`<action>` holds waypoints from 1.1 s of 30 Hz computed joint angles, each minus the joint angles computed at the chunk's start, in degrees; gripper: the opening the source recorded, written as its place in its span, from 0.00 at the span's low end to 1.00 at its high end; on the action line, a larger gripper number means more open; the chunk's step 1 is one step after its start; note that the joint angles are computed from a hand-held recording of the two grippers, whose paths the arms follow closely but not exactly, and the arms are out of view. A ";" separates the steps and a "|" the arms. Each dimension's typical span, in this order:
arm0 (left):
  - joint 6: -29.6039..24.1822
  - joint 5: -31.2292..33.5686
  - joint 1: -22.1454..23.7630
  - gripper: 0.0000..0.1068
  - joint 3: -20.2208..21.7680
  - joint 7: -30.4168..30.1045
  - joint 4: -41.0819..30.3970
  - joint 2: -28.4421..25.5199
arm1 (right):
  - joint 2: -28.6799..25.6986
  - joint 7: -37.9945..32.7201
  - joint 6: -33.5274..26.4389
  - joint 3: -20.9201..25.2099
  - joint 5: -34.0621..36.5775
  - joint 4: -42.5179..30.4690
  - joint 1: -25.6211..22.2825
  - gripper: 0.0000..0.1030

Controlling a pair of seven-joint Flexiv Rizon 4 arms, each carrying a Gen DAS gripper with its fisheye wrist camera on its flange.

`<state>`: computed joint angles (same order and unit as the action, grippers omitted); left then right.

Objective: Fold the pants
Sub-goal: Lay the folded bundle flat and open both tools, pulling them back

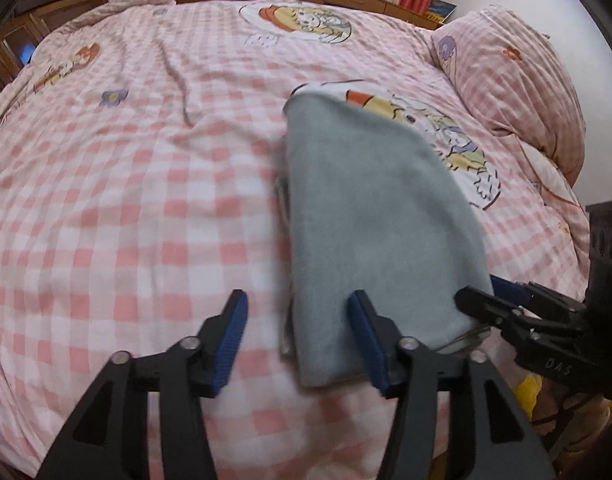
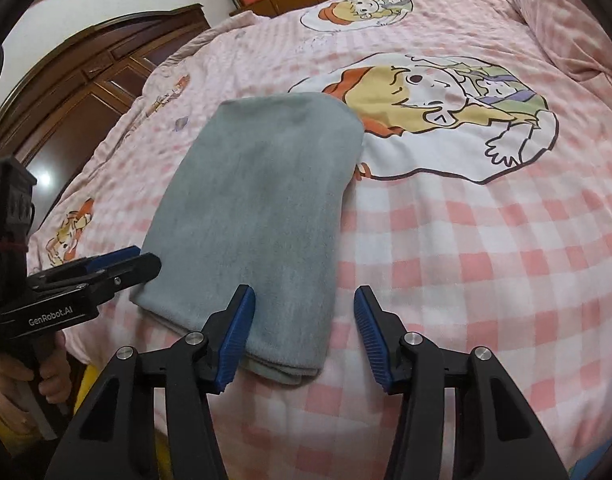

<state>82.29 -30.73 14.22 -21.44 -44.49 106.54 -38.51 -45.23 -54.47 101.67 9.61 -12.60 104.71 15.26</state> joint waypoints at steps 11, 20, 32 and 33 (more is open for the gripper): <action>4.97 0.86 5.14 0.25 -8.65 2.08 0.38 0.32 | -0.61 -0.05 2.13 -6.43 1.66 -5.80 3.61 0.16; 4.36 3.89 1.26 0.17 -4.08 0.42 -0.26 -1.72 | -7.56 3.58 -5.20 -10.18 1.35 -15.80 6.20 0.00; 1.31 3.10 6.04 0.18 -8.27 -0.47 0.22 -2.10 | -4.96 5.75 2.57 13.11 -0.84 -6.04 -12.17 0.29; 0.27 2.50 5.94 0.18 -8.06 -0.64 -0.13 -1.93 | -4.99 6.19 2.79 14.67 -1.59 -4.97 -13.41 0.31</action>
